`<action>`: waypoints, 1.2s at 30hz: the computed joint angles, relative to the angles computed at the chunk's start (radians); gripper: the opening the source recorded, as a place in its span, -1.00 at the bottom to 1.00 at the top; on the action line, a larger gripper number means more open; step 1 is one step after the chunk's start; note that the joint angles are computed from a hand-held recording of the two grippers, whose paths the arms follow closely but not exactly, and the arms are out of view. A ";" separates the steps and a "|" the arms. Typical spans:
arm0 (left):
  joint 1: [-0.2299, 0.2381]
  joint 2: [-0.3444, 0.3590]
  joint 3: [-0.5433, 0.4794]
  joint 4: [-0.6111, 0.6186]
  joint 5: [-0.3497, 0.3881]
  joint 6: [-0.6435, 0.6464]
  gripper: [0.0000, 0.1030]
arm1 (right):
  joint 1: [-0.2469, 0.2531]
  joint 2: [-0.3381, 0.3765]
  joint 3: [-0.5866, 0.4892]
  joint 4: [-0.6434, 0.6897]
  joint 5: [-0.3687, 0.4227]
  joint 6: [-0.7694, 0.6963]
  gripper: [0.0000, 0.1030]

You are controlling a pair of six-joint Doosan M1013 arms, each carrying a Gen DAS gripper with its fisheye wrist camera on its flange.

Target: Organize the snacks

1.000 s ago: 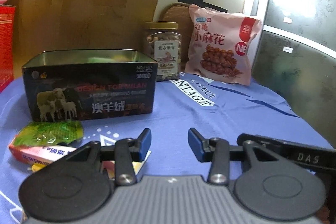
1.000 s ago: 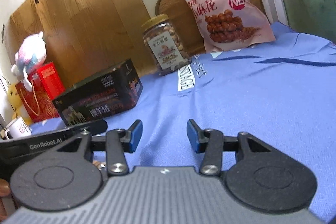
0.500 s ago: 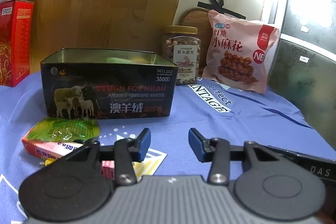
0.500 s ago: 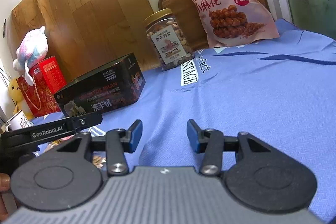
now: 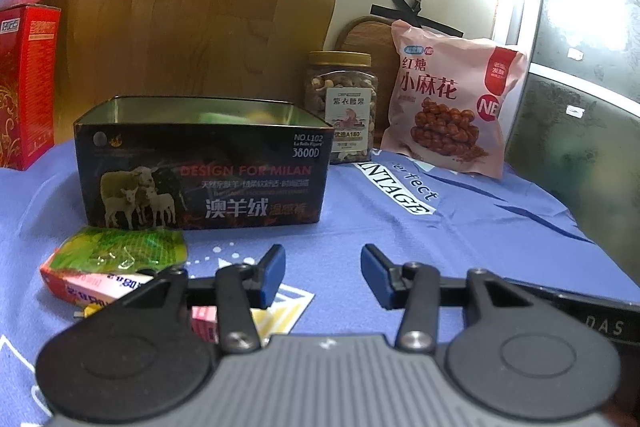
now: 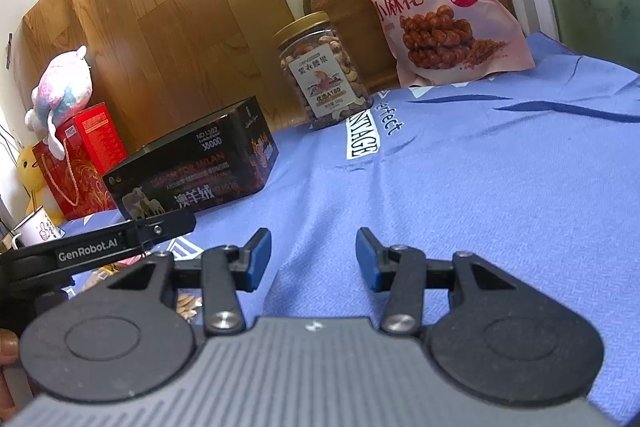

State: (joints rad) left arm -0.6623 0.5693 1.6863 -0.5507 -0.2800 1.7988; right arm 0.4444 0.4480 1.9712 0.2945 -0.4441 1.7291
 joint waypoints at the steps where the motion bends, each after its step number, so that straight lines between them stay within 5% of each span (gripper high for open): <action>1: 0.000 0.000 0.001 0.005 -0.002 -0.004 -0.17 | 0.000 0.000 0.000 -0.001 0.000 0.002 -0.04; 11: -0.001 -0.003 0.009 0.054 -0.015 -0.045 -0.14 | -0.002 0.001 -0.003 -0.007 0.008 0.005 -0.04; 22: -0.005 -0.002 0.006 -0.027 -0.019 0.040 -0.13 | -0.005 0.001 -0.005 -0.050 0.017 0.036 -0.04; 36: -0.005 -0.004 0.017 0.054 -0.043 -0.005 -0.12 | 0.003 0.001 -0.013 0.074 0.035 -0.076 -0.04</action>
State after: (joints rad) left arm -0.6677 0.5651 1.7028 -0.4967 -0.3229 1.7943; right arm 0.4478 0.4494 1.9584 0.3688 -0.4088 1.6530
